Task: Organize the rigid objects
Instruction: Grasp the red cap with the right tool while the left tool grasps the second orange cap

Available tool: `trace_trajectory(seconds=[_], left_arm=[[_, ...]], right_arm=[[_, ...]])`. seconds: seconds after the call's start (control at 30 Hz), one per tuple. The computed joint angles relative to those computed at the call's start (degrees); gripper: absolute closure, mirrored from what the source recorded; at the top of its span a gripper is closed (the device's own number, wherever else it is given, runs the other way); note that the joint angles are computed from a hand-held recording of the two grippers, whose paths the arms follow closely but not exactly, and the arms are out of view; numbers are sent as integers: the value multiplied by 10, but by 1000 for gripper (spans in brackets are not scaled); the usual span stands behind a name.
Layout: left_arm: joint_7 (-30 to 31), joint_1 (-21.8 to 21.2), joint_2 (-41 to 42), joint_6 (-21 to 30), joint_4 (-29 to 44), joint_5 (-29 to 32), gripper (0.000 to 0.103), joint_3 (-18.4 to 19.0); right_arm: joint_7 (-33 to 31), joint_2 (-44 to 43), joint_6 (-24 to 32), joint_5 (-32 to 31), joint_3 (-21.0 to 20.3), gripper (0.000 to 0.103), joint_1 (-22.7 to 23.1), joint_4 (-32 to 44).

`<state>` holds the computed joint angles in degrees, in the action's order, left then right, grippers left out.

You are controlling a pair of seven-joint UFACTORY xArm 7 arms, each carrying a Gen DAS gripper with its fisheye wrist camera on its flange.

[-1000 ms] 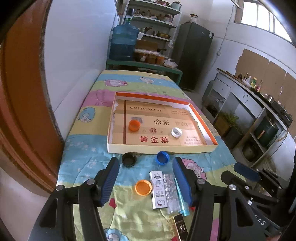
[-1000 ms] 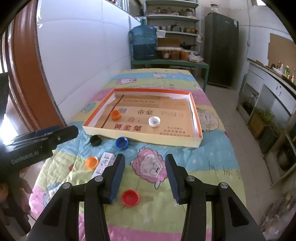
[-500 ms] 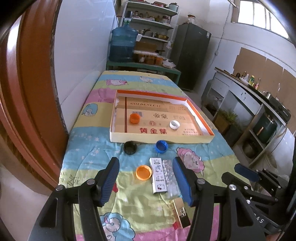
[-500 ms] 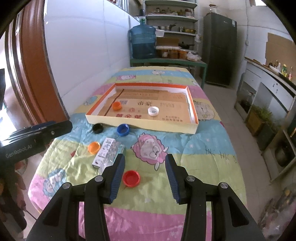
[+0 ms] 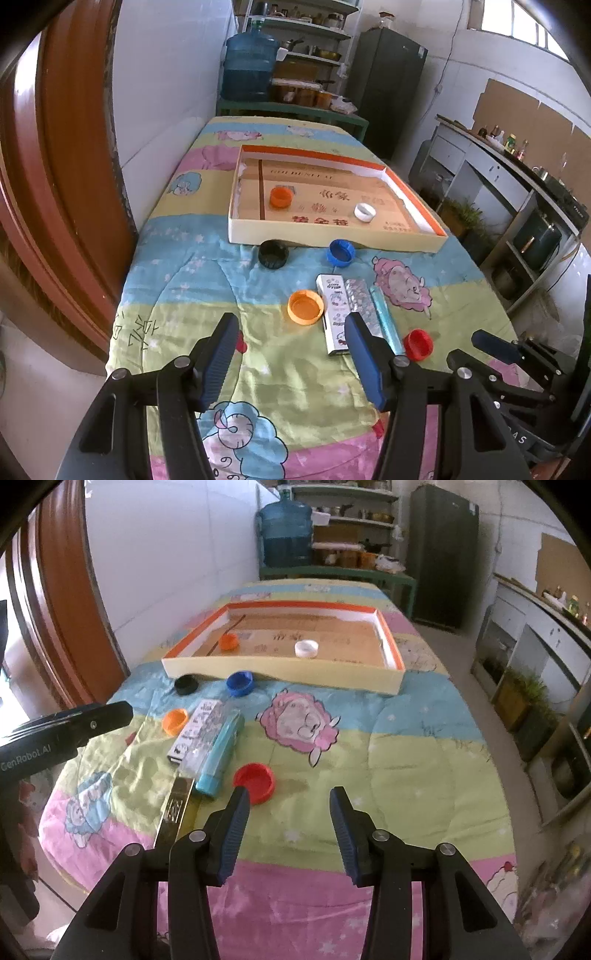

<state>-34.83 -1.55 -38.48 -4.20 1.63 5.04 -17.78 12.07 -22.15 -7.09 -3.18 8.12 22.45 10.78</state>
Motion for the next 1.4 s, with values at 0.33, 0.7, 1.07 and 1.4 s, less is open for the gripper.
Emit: trace_trajectory(seconds=[0.33,0.7,1.07,1.4], left_arm=[[8,45,65,-24,12,6,43,-31],[78,166,184,-63,69,-23,43,-147],[122,337,209,-82,107,-57,45,-333],[157,195,249,-113,100,-77,73,-169]], right_arm=[[-3,48,-14,-5,-2,57,5,14],[-5,80,-24,-6,8,57,-13,28],[-21,99,-32,17,110,57,-103,40],[-73,116,-60,86,259,57,-217,51]])
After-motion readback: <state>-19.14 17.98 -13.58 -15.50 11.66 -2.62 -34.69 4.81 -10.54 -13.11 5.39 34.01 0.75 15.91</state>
